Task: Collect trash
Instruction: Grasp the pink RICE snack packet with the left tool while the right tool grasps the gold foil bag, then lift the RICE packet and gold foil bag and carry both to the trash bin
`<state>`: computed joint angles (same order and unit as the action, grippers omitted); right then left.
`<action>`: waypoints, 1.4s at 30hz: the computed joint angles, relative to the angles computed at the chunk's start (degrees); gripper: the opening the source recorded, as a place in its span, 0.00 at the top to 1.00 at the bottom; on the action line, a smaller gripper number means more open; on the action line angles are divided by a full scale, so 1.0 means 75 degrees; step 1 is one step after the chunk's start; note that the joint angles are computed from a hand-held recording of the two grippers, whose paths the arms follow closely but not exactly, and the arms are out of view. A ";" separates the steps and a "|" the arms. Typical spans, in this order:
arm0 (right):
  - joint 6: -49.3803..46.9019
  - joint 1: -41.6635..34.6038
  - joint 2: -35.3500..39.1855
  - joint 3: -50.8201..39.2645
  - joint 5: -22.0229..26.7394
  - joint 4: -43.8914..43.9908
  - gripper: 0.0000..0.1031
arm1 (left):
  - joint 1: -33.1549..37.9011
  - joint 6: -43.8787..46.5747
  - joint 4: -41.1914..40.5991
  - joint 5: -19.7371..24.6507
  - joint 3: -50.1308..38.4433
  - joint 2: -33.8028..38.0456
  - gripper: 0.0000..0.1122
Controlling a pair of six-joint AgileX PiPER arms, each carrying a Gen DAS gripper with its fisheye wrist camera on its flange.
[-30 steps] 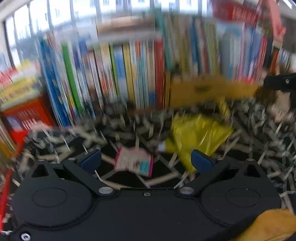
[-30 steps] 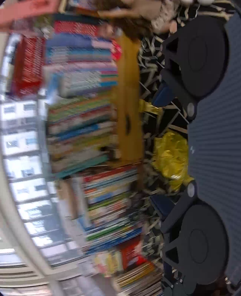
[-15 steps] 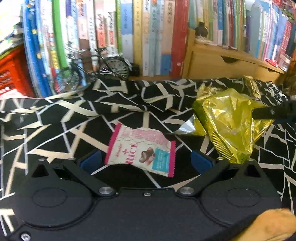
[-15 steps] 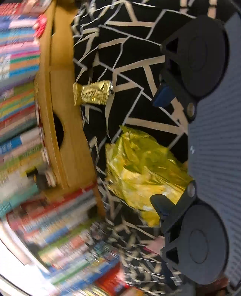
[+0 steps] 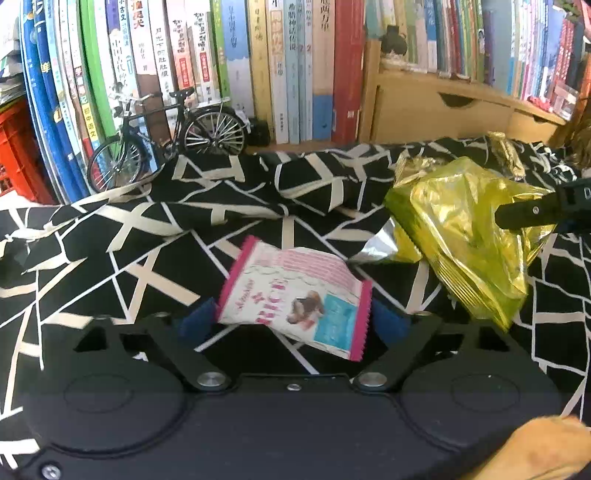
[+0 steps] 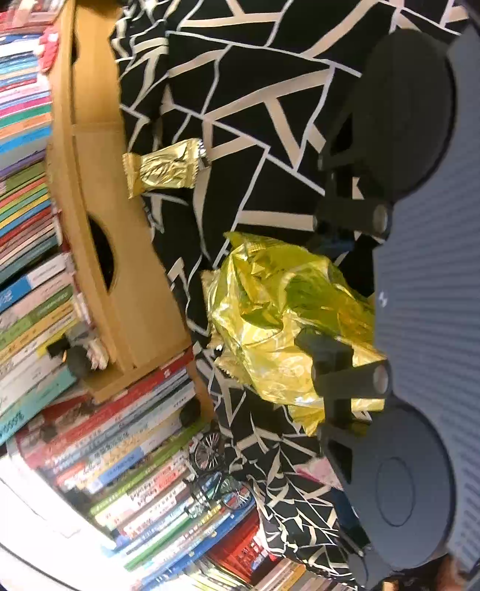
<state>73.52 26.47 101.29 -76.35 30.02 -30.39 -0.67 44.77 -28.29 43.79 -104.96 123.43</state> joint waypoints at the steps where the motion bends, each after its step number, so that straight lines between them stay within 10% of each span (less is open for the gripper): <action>1: 0.0132 0.0076 -0.0034 -0.0019 0.0082 -0.0207 0.62 | 0.0004 -0.0058 0.0047 0.0070 -0.0138 0.0057 0.31; 9: 0.1661 0.0783 -0.0757 0.0407 0.0677 -0.2125 0.74 | 0.0005 0.0079 0.0097 -0.0101 -0.0121 -0.0067 0.50; 19: 0.2142 0.1610 -0.1835 0.1289 0.1394 -0.1818 0.75 | 0.0241 0.0823 -0.0883 -0.0518 0.1392 -0.1288 0.50; 42: 0.3957 0.5284 -0.2468 0.0763 0.4138 -0.2892 0.75 | 0.2028 0.2785 -0.2674 0.0810 0.4377 -0.5009 0.50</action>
